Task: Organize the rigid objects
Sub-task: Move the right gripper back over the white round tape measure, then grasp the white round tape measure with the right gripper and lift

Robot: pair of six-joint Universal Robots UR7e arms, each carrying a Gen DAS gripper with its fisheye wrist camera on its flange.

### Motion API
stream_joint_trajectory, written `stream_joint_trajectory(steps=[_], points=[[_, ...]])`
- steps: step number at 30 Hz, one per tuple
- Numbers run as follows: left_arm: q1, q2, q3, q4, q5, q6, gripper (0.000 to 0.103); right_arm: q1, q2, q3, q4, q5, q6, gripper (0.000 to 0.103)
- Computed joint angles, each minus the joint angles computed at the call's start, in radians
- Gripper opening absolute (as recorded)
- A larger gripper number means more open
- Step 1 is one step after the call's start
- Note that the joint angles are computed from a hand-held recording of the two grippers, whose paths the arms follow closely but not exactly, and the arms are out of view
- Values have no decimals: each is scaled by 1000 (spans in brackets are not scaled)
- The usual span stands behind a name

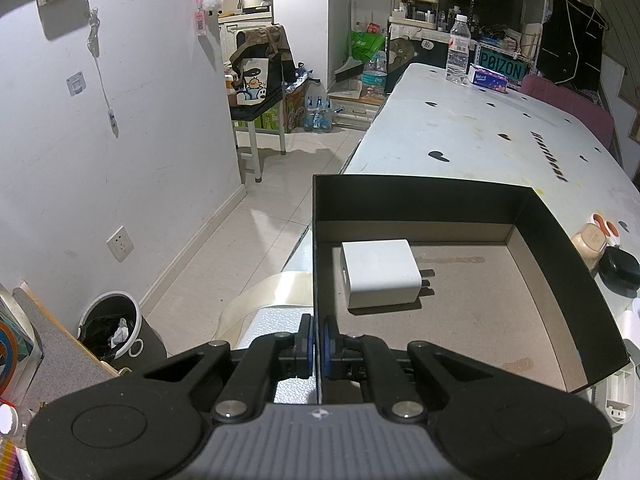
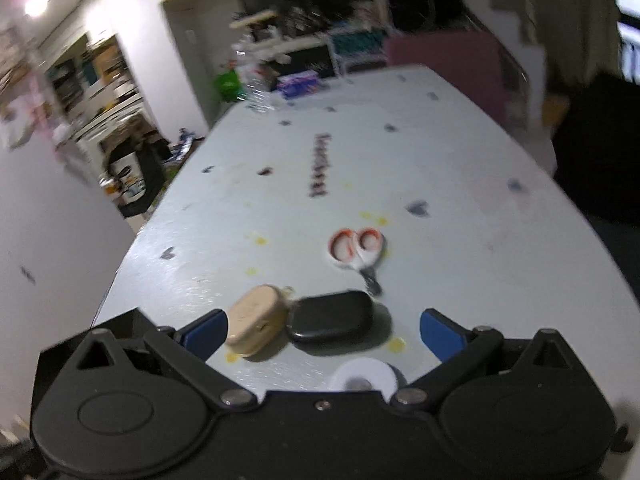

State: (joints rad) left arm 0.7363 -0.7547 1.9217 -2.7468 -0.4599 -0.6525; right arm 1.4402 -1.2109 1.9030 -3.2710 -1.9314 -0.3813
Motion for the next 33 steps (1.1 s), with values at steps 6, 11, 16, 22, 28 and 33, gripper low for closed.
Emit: stream_joint_trajectory(steps=[6,11,16,22,28,33], points=[[0,0,0,0,0,0,5,-19,5,-33,115,-69,101,92],[0,1,-1,1,0,0,5,-24,23,-59,221,-128,172,70],[-1,1,-1,2,1,-1,5,-23,41,-73,280,-157,207,67],[0,1,-1,1,1,0,5,-7,74,-72,242,-201,195,65],[-1,-1,0,7,2,-4,5,1,104,-97,231,-247,194,61],[-3,-6,2,14,3,-8,5,15,127,-95,186,-295,113,57]])
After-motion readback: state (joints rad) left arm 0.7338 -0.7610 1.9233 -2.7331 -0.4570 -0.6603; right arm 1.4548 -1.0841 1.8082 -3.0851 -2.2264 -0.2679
